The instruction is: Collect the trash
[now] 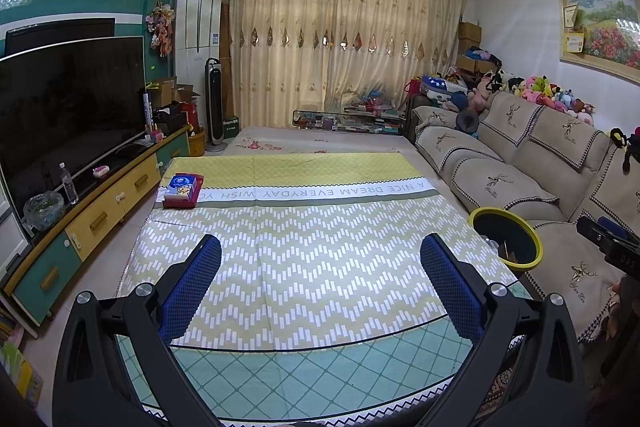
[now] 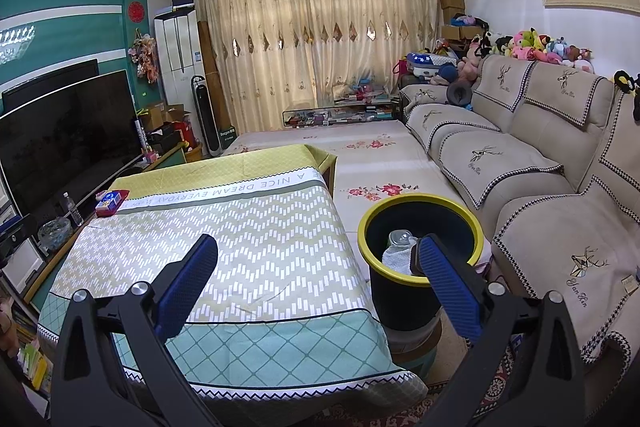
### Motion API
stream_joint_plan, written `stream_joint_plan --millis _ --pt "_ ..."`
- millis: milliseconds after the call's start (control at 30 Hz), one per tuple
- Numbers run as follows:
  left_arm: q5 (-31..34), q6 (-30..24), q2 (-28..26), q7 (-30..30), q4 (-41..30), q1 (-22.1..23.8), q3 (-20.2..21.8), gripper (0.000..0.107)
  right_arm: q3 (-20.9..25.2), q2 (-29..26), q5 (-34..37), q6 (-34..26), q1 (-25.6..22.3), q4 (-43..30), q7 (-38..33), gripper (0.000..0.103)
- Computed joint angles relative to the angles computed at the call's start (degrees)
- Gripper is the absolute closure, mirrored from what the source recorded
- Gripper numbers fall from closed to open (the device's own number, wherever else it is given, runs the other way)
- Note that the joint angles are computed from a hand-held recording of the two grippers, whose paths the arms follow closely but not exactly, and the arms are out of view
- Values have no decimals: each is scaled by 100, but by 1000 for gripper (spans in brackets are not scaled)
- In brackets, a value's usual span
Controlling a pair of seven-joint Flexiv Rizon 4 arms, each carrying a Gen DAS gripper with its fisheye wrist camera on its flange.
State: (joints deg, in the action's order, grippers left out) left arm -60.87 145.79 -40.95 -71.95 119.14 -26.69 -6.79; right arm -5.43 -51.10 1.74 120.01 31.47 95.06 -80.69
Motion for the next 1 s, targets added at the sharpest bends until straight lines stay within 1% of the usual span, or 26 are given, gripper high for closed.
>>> stream_joint_plan --millis 1000 --pt "-63 -21 -14 17 -24 15 -16 9 56 -51 -43 -15 26 11 33 7"
